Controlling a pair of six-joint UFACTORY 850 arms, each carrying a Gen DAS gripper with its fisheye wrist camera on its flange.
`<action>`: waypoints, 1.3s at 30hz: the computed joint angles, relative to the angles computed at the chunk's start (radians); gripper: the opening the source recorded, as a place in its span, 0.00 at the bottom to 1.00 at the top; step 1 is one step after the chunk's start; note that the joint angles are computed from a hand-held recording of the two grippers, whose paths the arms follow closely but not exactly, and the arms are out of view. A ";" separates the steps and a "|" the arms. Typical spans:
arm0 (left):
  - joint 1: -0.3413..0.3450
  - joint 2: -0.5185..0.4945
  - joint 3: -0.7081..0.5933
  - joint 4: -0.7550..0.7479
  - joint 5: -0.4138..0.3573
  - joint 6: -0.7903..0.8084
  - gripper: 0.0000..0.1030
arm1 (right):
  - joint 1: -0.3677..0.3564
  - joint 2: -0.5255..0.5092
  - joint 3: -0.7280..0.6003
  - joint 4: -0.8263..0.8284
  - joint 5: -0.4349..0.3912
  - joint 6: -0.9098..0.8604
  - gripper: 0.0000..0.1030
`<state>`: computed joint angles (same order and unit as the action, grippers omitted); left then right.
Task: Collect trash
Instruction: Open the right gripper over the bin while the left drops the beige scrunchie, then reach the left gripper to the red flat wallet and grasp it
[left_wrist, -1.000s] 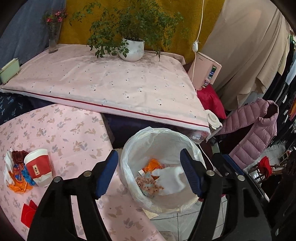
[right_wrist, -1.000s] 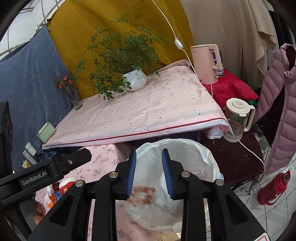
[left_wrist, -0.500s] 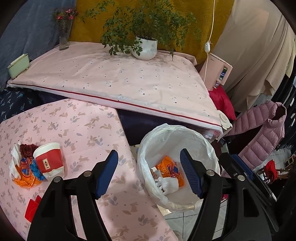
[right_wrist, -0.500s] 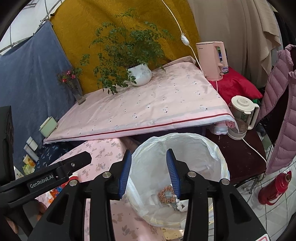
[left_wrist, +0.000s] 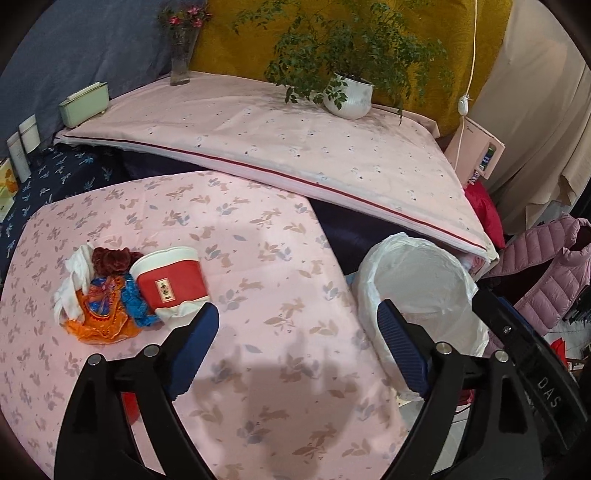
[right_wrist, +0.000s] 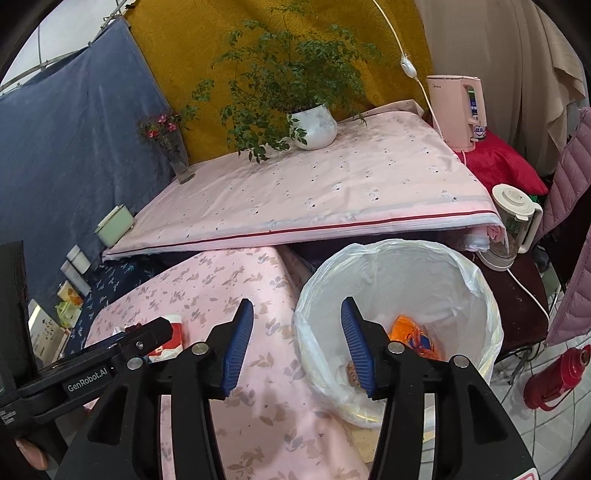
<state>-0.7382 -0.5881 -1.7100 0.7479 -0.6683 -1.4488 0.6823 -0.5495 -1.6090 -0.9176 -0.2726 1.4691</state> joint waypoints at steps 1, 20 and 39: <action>0.002 0.016 0.029 0.013 0.000 -0.013 0.82 | 0.006 -0.005 -0.007 0.016 -0.001 -0.018 0.47; 0.076 0.284 0.526 0.073 0.073 -0.157 0.86 | 0.111 -0.149 -0.199 0.433 -0.053 -0.497 0.47; 0.103 0.342 0.647 -0.081 0.279 -0.012 0.12 | 0.188 -0.303 -0.399 0.657 -0.173 -0.764 0.47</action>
<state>-0.6356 -0.2461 -1.0628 0.6666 -0.3893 -1.4608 0.8701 -0.8526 -2.0076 -0.2609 -0.4457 0.7056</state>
